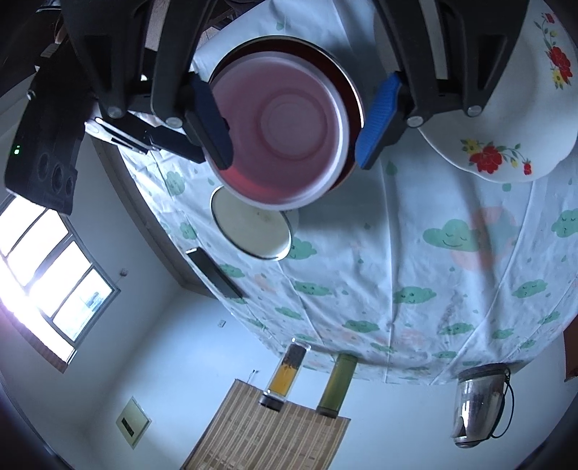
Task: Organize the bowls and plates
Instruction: 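Open both grippers and release the red bowl inside the steel bowl, then move both grippers to the rim of the white enamel steel bowl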
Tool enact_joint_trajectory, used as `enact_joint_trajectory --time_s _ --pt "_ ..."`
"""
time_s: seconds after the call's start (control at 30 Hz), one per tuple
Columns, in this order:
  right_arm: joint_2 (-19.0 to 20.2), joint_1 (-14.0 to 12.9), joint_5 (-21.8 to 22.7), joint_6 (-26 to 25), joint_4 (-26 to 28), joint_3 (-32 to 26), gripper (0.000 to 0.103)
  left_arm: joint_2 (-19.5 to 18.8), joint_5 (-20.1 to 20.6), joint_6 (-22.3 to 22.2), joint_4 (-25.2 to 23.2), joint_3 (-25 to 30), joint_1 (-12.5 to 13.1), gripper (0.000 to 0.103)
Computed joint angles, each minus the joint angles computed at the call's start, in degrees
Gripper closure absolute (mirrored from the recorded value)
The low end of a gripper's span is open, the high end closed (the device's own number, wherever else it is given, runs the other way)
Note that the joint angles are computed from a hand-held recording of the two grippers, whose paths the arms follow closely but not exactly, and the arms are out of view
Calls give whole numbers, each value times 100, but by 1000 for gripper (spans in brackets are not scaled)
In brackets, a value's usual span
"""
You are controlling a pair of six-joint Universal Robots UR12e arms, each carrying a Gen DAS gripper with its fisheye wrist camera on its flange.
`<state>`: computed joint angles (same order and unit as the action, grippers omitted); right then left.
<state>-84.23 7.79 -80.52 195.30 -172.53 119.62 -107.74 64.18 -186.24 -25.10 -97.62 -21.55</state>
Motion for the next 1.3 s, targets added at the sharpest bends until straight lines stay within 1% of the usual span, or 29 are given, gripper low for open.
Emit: enact_joint_trajectory --time_s 0.1,0.13,0.2,0.27,0.37,0.43,0.63,0.8,1.0,1.03,1.13,1.2,1.3 --pt "-19 -39 6 33 -15 26 61 10 120 15 29 18 -12 31" --pt "-18 -45 43 -4 14 24 61 7 168 -11 13 32 -15 29" --pt "-7 -52 197 -106 45 22 61 -3 211 -34 -30 56 -16 28" --pt "-1 -22 139 -154 10 27 60 -9 254 -22 -75 80 -20 28" --pt "-11 -92 282 -32 -85 79 60 -18 331 -39 -74 117 -24 28" --pt "-25 -112 198 72 -160 116 60 -38 394 -25 -81 161 -37 28" --pt "-75 -179 173 286 -331 190 60 -127 552 85 -213 395 -96 28" --pt "-77 -233 10 531 -295 195 60 -268 823 260 -484 695 -206 28" --pt "-78 -302 -205 744 -229 169 60 -433 756 439 -903 1044 -266 28" --pt "-77 -318 -239 786 -237 171 60 -465 820 457 -972 1115 -288 28" --pt "-43 -372 -322 937 -248 146 60 -551 815 512 -1102 1271 -317 28" --pt "12 -408 -392 1056 -235 102 60 -632 923 582 -1273 1422 -354 28" --pt "76 -450 -455 1124 -228 35 60 -723 896 749 -1489 1610 -372 28"
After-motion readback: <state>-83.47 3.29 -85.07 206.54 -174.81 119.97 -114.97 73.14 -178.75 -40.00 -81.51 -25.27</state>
